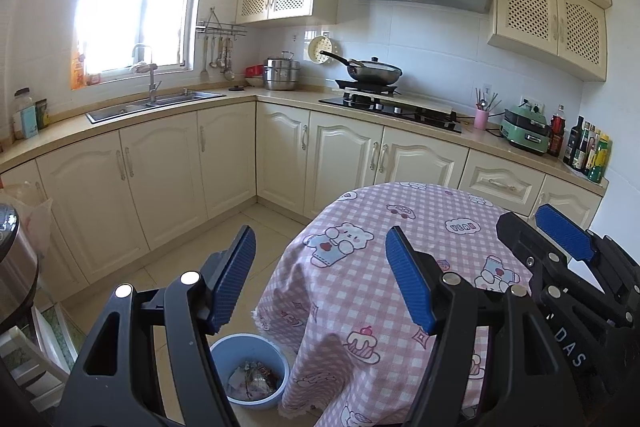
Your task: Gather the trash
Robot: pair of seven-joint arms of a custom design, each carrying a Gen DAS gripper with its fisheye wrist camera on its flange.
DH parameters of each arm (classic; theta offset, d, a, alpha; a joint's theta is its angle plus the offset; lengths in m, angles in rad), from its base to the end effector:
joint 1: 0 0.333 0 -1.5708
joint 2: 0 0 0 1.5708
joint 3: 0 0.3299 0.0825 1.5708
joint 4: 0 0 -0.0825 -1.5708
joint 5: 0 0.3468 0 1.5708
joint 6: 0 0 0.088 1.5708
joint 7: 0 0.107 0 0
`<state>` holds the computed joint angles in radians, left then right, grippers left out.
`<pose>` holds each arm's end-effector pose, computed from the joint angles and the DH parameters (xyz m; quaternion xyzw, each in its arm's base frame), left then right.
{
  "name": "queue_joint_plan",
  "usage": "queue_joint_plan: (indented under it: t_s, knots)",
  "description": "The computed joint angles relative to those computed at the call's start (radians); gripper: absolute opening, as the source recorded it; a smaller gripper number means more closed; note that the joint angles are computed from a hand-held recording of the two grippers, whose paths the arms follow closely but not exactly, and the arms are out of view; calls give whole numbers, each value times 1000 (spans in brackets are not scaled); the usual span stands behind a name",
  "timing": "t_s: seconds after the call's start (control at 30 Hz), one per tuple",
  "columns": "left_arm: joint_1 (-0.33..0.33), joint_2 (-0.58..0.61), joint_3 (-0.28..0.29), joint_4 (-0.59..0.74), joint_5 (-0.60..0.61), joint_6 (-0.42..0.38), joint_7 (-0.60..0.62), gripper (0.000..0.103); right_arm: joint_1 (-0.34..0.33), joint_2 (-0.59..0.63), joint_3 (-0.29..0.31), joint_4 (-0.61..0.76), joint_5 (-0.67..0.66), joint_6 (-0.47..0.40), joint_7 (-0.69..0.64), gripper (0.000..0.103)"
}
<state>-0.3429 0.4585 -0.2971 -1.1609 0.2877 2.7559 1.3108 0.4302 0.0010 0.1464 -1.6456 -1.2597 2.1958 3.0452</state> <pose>0.5927 -0.3706 0.7017 -0.4403 0.7114 -0.4893 0.2463 0.4942 0.2813 0.6979 -0.4477 0.6675 -0.4852 0.3444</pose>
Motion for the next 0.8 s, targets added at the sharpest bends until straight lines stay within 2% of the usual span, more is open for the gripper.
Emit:
queue_joint_plan:
  t_s: [0.33, 0.8]
  knots:
    - [29, -49, 11, -81, 12, 35, -41, 65, 32, 49, -3, 57, -2, 10, -18, 48]
    - [37, -50, 24, -83, 30, 23, -71, 65, 63, 90, -32, 106, 15, 27, -43, 48]
